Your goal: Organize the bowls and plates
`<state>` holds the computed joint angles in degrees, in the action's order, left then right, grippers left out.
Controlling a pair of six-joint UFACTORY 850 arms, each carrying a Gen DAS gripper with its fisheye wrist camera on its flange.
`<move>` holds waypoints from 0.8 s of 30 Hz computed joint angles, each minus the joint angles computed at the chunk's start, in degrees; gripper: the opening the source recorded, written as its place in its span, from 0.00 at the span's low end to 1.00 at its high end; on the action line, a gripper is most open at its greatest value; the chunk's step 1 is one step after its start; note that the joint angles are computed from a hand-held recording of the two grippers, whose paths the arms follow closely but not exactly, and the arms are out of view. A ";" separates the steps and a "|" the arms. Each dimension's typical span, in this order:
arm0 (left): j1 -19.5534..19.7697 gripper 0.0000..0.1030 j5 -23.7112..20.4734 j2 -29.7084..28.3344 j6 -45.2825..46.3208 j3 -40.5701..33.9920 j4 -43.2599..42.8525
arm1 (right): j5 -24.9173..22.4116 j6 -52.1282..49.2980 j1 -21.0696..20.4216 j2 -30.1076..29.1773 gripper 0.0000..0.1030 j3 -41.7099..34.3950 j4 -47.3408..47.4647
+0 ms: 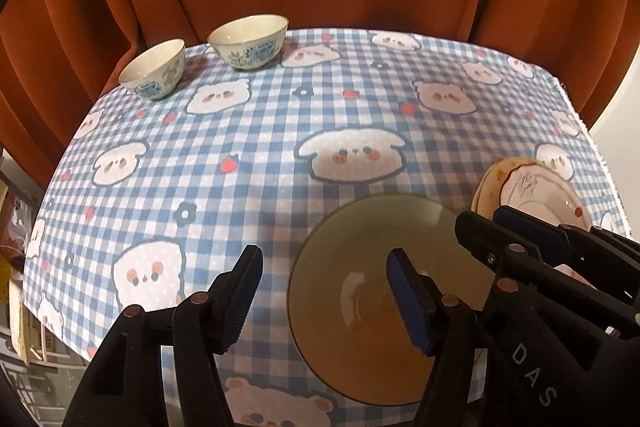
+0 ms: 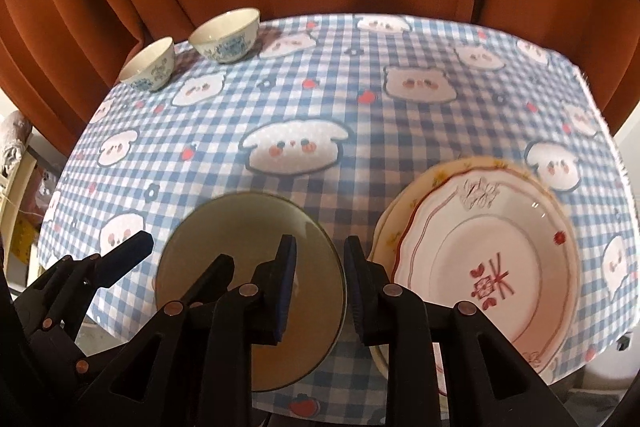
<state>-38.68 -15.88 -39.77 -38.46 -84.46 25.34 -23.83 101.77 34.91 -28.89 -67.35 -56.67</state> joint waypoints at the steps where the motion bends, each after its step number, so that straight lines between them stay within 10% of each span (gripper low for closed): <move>1: 0.33 0.64 0.48 0.07 1.66 -0.05 -1.20 | -0.60 0.20 0.14 -0.10 0.28 -0.42 -0.01; 14: 5.81 0.65 1.67 0.31 29.35 -1.73 -22.33 | -6.48 -1.28 1.94 -5.88 0.29 -11.35 3.87; 19: 9.11 0.66 1.71 -0.10 37.62 -3.03 -28.04 | -9.43 -2.47 2.81 -10.11 0.59 -18.47 5.38; 24: 12.36 0.66 0.58 -1.35 48.61 -5.24 -36.52 | -12.09 -5.29 3.23 -15.06 0.60 -26.86 8.50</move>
<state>-26.32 -15.31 -41.12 10.15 -89.70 -11.17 -35.92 96.47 38.14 -43.95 -94.21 -48.17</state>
